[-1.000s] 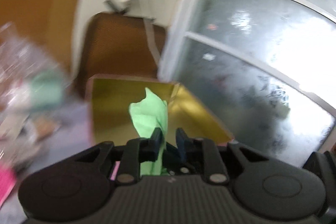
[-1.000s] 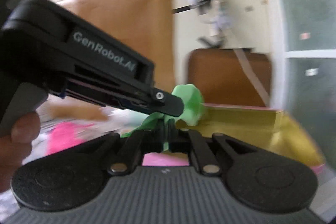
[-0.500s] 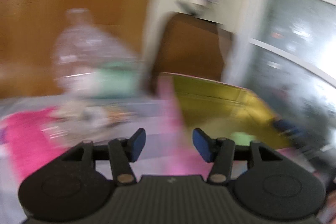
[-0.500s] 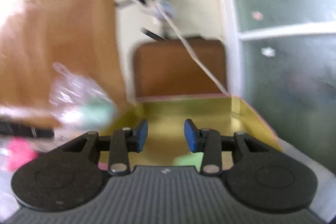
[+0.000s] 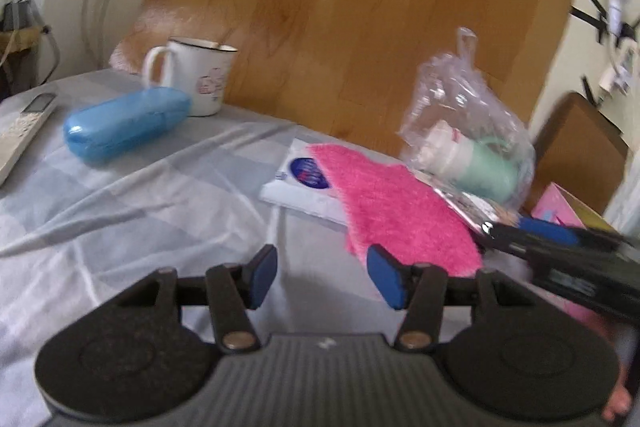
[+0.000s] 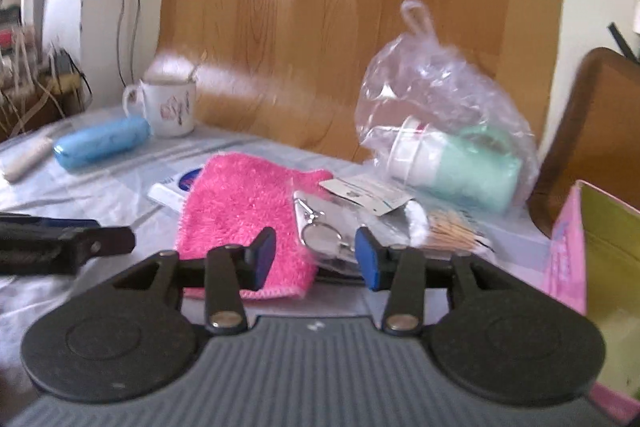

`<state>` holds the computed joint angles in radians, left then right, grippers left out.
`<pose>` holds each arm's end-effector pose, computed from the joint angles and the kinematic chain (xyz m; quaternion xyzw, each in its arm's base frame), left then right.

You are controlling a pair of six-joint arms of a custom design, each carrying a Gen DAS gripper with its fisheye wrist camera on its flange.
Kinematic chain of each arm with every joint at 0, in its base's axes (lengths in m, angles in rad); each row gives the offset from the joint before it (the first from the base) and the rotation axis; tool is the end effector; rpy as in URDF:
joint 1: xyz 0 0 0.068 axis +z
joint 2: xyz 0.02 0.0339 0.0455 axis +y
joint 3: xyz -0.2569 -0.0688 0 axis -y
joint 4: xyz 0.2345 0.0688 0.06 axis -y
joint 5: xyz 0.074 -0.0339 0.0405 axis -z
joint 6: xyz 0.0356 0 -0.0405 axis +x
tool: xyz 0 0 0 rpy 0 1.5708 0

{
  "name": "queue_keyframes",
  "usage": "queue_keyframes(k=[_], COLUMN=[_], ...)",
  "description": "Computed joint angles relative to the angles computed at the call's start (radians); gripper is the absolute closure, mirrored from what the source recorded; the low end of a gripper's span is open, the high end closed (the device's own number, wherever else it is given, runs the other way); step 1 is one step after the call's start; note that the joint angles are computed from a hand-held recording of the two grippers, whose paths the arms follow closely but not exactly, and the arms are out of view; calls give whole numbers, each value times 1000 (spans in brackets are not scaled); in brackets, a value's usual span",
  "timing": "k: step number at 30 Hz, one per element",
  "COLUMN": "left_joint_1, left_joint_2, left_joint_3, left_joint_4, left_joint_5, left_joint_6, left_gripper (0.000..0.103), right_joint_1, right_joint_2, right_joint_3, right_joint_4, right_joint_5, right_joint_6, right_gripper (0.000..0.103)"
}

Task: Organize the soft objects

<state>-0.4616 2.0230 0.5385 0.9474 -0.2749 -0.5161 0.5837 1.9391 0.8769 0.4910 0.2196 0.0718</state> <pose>0.2776 -0.1273 0.0607 -0.0911 0.8590 -0.1247 0.4881 0.3135 0.1978 0.1188 -0.1701 0.8573 0.0623 0.4820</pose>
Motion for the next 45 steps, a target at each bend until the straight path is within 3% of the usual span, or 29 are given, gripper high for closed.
queue_keyframes(k=[2, 3, 6, 11, 16, 17, 18, 19, 21, 26, 27, 29, 31, 32, 34, 40, 45], left_joint_1=[-23, -29, -33, -38, -26, -29, -33, -42, -71, -164, -183, -242, -270, -278, -318, -333, -385], left_joint_2=[4, 4, 24, 11, -17, -22, -25, -27, -31, -52, -46, -43, -39, -38, -40, -100, -177], left_joint_3=[18, 21, -4, -26, -53, -59, -64, -69, -65, 37, 65, 104, 132, 140, 153, 85, 119], left_joint_4=[-15, -17, 53, 78, 85, 82, 80, 77, 54, -162, -205, -258, -297, -305, -332, -269, -266], left_joint_5=[-15, -18, -17, -2, 129, 158, 189, 218, 255, 321, 317, 237, 244, 265, 212, 201, 139], left_joint_6=[26, 34, 48, 51, 62, 48, 30, 16, 7, 21, 19, 31, 28, 20, 19, -68, -6], left_gripper=[52, 51, 49, 49, 49, 49, 49, 49, 49, 48, 40, 35, 40, 40, 43, 43, 43], right_joint_1=[3, -7, -13, 53, 150, 154, 154, 147, 99, 18, 33, 64, 89, 119, 162, 203, 228], right_joint_2=[54, 64, -4, -276, -590, -640, -683, -745, -836, -834, -793, -665, -569, -546, -504, -559, -695], right_joint_3=[72, 79, -16, -329, -597, -637, -668, -703, -757, -767, -760, -718, -708, -707, -686, -771, -838], right_joint_4=[-59, -70, -30, 58, -46, -67, -91, -122, -137, -103, -70, -12, 84, 110, 127, 244, 326], right_joint_5=[33, 32, 46, 47, 1, -22, -38, -58, -109, -203, -188, -146, -106, -62, 25, 116, 272], right_joint_6=[-24, -29, -15, -21, 13, 34, 64, 109, 173, 241, 247, 257, 263, 271, 279, 237, 119], right_gripper=[60, 72, 93, 95, 87, 79, 62, 54, 49, 44, 39, 37, 37, 43, 51, 52, 52])
